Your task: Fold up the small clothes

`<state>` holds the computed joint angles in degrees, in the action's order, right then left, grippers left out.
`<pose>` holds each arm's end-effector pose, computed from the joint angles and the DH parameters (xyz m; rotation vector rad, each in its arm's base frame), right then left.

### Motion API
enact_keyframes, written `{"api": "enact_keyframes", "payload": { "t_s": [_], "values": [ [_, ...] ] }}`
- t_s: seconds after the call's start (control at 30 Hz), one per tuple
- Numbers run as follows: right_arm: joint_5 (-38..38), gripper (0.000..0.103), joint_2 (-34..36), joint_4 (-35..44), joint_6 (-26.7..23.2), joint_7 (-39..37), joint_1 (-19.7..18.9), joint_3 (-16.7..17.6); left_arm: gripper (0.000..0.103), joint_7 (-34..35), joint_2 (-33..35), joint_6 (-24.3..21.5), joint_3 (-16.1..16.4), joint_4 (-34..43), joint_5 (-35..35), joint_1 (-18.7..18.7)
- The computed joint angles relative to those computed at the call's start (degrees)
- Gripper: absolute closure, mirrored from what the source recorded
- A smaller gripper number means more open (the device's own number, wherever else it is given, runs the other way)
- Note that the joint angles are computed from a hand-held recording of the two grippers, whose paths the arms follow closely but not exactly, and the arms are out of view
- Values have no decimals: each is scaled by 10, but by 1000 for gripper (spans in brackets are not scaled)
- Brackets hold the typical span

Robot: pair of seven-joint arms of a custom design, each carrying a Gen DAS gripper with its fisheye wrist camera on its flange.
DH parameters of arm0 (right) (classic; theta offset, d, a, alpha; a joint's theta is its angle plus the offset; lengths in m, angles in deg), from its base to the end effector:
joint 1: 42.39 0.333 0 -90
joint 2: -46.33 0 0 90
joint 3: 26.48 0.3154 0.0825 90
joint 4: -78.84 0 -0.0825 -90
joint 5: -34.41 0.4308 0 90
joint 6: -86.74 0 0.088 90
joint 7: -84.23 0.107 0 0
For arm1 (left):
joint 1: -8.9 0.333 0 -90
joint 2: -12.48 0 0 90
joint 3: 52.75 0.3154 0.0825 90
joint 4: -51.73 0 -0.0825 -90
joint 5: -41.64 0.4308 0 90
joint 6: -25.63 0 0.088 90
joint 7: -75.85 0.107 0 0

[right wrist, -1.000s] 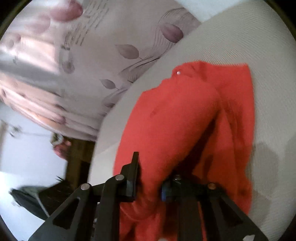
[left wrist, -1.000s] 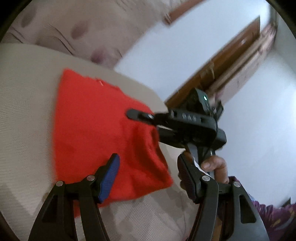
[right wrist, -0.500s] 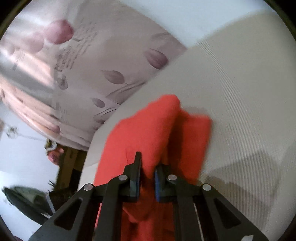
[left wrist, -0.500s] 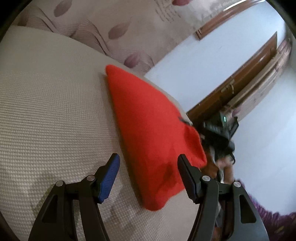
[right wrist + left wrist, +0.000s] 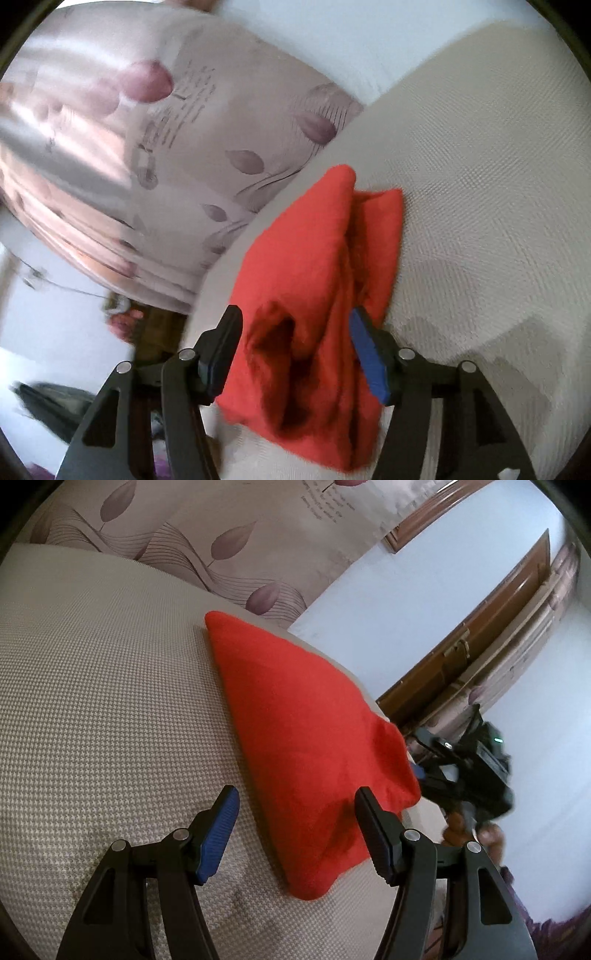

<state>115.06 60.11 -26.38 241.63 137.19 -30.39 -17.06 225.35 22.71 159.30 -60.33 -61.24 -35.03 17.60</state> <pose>0.6587 0.2148 0.4235 -1.3492 1.5825 0.2276 0.6559 -0.0008 0.3847 1.7661 -1.9383 1.5026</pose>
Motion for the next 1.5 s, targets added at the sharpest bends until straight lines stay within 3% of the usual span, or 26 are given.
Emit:
{"api": "enact_keyframes", "payload": {
  "t_s": [0.07,0.13,0.17,0.23,0.27,0.3,0.37,0.4,0.47,0.5,0.6,0.87,0.93,1.03,1.1,1.2,1.23,1.27,1.37,1.5],
  "values": [
    [-19,44,-24,-20,42,-14,15,4,38,-4,1,6,-1,1,-1,-1],
    [-59,45,-28,-23,39,3,27,3,38,-5,3,12,-2,3,-3,-2],
    [-95,51,-23,-19,27,27,31,0,38,-2,0,15,-3,1,-7,-2],
    [-192,90,-5,-10,17,88,44,-7,38,7,-3,19,-2,-4,-13,-2],
    [-220,97,2,-7,9,115,50,-14,38,11,-5,23,-1,-7,-15,-2],
    [-207,98,3,-10,8,128,36,-2,38,15,-9,27,-1,-11,-20,-3],
    [-116,98,-12,-31,18,71,10,19,38,24,-14,35,0,-18,-34,-3],
    [-33,99,-30,-48,14,18,-6,27,38,25,-13,35,1,-18,-38,-3],
    [97,99,-55,-76,-27,-52,-19,18,38,20,-9,35,3,-13,-34,-5],
    [124,99,-62,-92,-44,-52,-20,9,38,19,-9,35,3,-12,-29,-6],
    [74,99,-48,-100,-65,-2,-4,-15,38,34,-14,44,1,-16,-31,-9],
    [119,98,-57,-105,-82,-38,3,-26,38,92,-60,66,7,-59,-66,-19],
    [88,93,-69,-107,-73,-50,11,-29,38,111,-79,68,11,-78,-63,-27],
    [-17,80,-64,-91,-44,-2,29,-28,38,101,-87,59,15,-85,-40,-40],
    [-51,78,-51,-72,-44,10,33,-24,38,99,-89,49,17,-86,-37,-47],
    [-107,79,-35,-52,-30,26,40,-16,38,87,-88,83,11,-88,1,-63],
    [-121,83,-32,-47,-33,30,40,-14,38,77,-86,98,9,-86,23,-68],
    [-131,98,-28,-41,-48,34,37,-11,38,60,-83,111,7,-83,52,-73],
    [-99,98,-34,-37,-76,8,22,-4,38,45,-80,150,4,-83,83,-81],
    [18,98,-69,-59,-114,-49,-1,-18,38,-58,-61,176,7,-75,167,-78]
  ]
}}
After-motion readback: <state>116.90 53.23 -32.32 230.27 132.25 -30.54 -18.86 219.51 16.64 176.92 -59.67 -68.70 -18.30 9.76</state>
